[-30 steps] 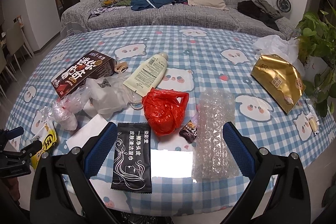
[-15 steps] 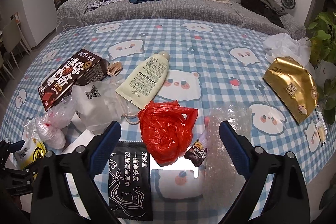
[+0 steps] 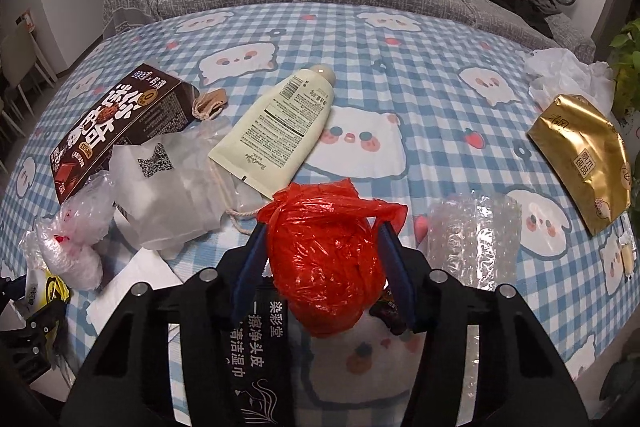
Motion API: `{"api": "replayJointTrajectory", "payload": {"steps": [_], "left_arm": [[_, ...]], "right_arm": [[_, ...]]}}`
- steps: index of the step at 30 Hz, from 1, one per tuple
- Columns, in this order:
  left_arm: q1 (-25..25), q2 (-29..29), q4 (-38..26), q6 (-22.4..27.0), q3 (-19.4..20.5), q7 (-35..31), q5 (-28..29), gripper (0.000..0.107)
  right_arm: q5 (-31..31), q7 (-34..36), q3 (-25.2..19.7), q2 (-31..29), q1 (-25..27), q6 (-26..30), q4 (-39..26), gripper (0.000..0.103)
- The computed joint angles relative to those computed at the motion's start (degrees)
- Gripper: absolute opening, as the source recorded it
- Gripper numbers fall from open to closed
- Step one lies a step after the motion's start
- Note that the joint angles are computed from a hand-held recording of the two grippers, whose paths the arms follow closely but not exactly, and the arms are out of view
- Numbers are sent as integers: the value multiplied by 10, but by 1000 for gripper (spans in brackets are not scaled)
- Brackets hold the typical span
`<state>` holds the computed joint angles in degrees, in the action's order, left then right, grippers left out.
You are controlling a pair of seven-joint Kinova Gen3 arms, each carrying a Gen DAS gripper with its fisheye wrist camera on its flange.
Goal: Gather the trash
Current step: 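Grasp the yellow cracker packet with left tool while right tool grasps the red bag, then carry the yellow packet and red bag with both tools toward the black bin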
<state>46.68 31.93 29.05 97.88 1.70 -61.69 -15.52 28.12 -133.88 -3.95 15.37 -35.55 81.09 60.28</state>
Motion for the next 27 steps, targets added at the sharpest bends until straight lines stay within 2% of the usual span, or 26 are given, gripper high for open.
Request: {"api": "replayJointTrajectory", "payload": {"steps": [5,8,13,27], "left_arm": [[0,-6,14,-20,2,5,1,37],[-1,-7,15,-25,4,8,3,34],[-7,-9,21,-36,5,18,7,29],[-2,-1,-3,-36,-5,41,-3,28]], "right_arm": [[-5,7,-2,-2,3,-5,2,38],[-5,5,-2,-5,3,-9,5,34],[-4,-1,-4,-14,4,-21,14,31],[29,-31,-16,-35,-13,-10,21,31]]}}
